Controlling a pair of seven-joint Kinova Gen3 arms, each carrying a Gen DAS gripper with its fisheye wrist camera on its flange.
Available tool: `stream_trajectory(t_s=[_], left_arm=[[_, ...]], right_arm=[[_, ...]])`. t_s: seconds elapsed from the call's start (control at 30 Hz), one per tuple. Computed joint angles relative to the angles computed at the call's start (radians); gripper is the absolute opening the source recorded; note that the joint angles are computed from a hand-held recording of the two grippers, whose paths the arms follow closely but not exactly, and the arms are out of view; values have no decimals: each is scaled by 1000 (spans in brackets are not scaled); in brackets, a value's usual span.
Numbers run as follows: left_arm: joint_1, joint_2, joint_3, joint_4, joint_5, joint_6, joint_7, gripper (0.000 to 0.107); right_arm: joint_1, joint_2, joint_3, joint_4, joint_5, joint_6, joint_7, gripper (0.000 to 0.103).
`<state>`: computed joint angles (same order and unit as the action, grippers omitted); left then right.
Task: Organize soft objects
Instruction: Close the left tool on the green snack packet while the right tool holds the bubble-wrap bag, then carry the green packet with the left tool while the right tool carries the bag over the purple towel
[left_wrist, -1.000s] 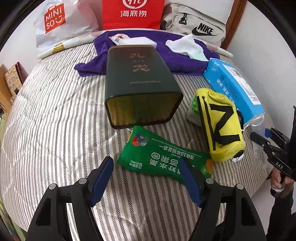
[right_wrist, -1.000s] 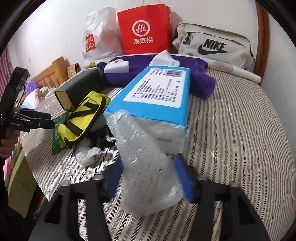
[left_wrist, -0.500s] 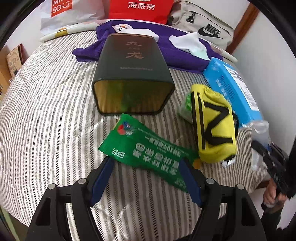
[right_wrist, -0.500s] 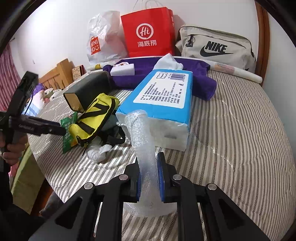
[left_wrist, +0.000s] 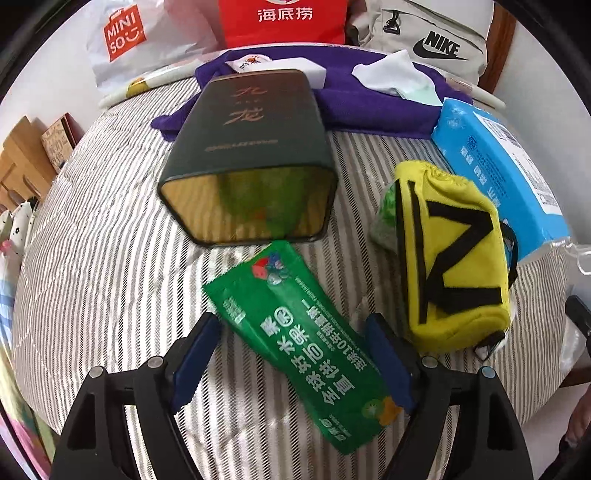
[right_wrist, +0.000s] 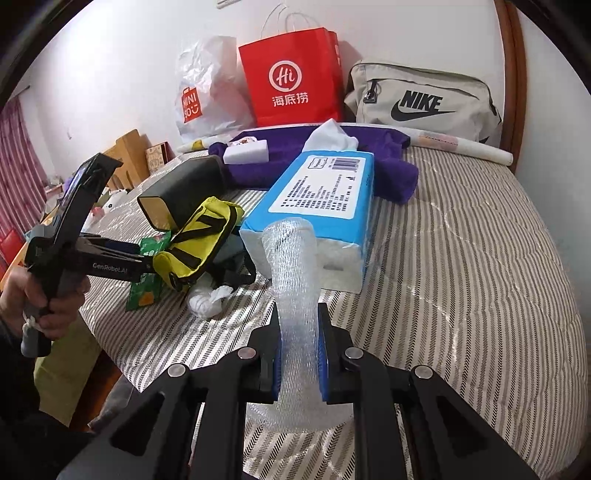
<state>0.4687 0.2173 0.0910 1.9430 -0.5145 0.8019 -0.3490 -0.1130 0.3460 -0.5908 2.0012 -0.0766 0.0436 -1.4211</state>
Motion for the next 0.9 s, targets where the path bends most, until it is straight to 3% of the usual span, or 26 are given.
stream_trajectory(t_s=[0.17,0.27,0.33,0.4,0.43,0.53,0.67,0.77,0.9], left_arm=[[-20,-42,9,38,43,17,-13,81],[-12,-47,15,55,15,6,22,79],[0,-54,24,71,-28,-10,68,71],[25,-69,19,91,-76,-25,101,40],[27,-79,33,96,-76,-17,113,37],[4,-105,40,126,-72,-52,117,37],[26,-84,54,112,-123,-22,159,42],[27,-97,58,126,-146,-38,176,30],[-29,-156,53,172,-85,-124,114,24]], right_arm=[[36,-3,-26,15,-6,-9,-10,15],[30,-9,-18,17,-5,-3,-19,15],[18,-16,-6,18,-4,-1,-22,15],[8,-26,3,24,-4,-4,-24,15],[9,-33,1,29,-5,-7,-26,15],[23,-46,-15,40,-6,-10,-32,15],[10,-53,-1,41,-9,-5,-42,15],[10,-63,1,39,-18,8,-47,13],[-13,-95,26,41,-33,16,-44,13]])
